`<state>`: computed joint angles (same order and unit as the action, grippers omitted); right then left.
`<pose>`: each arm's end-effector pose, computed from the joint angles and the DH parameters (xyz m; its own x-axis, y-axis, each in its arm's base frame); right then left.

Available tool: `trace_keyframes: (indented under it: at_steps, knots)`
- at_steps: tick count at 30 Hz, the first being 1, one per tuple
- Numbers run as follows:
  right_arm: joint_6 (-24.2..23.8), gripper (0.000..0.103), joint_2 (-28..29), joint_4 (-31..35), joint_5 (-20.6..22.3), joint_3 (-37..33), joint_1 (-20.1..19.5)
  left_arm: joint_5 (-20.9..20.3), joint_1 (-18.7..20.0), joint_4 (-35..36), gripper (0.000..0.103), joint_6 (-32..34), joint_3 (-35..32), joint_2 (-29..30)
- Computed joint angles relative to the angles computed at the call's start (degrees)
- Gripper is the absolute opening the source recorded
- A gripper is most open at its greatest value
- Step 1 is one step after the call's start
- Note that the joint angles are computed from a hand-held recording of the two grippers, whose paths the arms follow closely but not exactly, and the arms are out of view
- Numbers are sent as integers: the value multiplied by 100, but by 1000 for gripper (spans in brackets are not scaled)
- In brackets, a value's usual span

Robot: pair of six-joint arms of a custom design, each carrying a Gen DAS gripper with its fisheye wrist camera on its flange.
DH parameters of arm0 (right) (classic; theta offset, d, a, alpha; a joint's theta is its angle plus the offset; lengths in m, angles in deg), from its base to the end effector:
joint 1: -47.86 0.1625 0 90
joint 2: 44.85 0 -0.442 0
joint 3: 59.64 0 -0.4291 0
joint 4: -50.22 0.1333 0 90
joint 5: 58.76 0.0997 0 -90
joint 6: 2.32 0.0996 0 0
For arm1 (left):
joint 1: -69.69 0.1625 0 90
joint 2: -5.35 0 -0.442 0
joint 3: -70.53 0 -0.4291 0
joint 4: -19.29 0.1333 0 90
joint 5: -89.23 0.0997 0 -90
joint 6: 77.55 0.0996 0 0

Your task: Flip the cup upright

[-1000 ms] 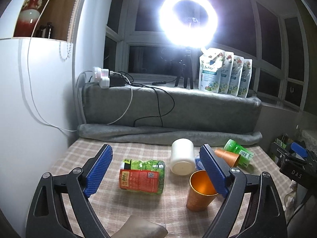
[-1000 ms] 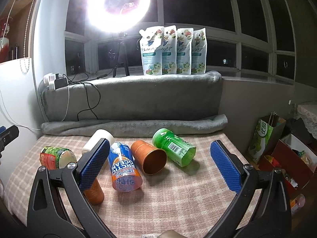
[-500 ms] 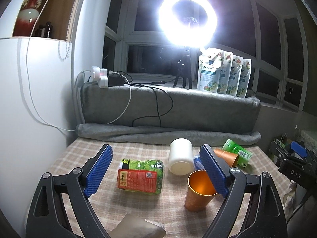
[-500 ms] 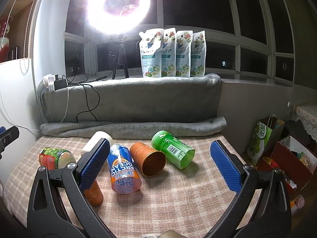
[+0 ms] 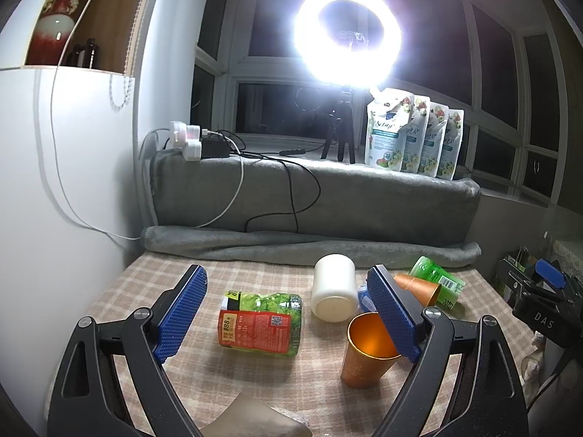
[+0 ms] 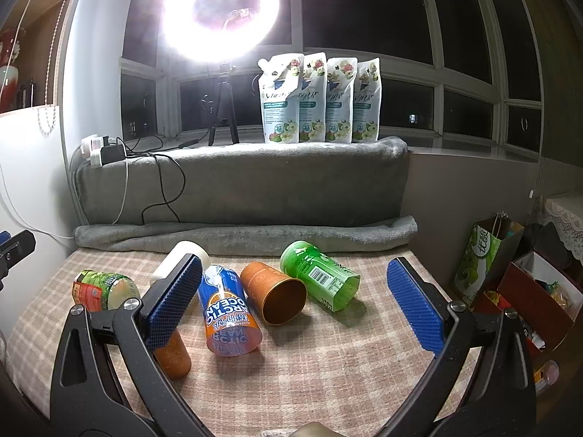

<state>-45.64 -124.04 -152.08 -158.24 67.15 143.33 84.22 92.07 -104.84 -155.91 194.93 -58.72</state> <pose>0.1644 -0.4902 0.3279 -0.6967 -0.2524 0.6715 -0.7130 0.3467 -0.6095 -0.3658 -0.4021 0.1353 -0.7373 -0.2845 -0.6128 0.5332 0.3120 -0.7864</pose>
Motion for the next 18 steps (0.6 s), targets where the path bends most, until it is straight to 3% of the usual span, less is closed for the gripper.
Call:
trace_keyframes:
  at_steps: [18]
  knots:
    - [-16, 103, 8, -8, -17, 3, 11, 33, -23, 357, 90, -250, -26, -56]
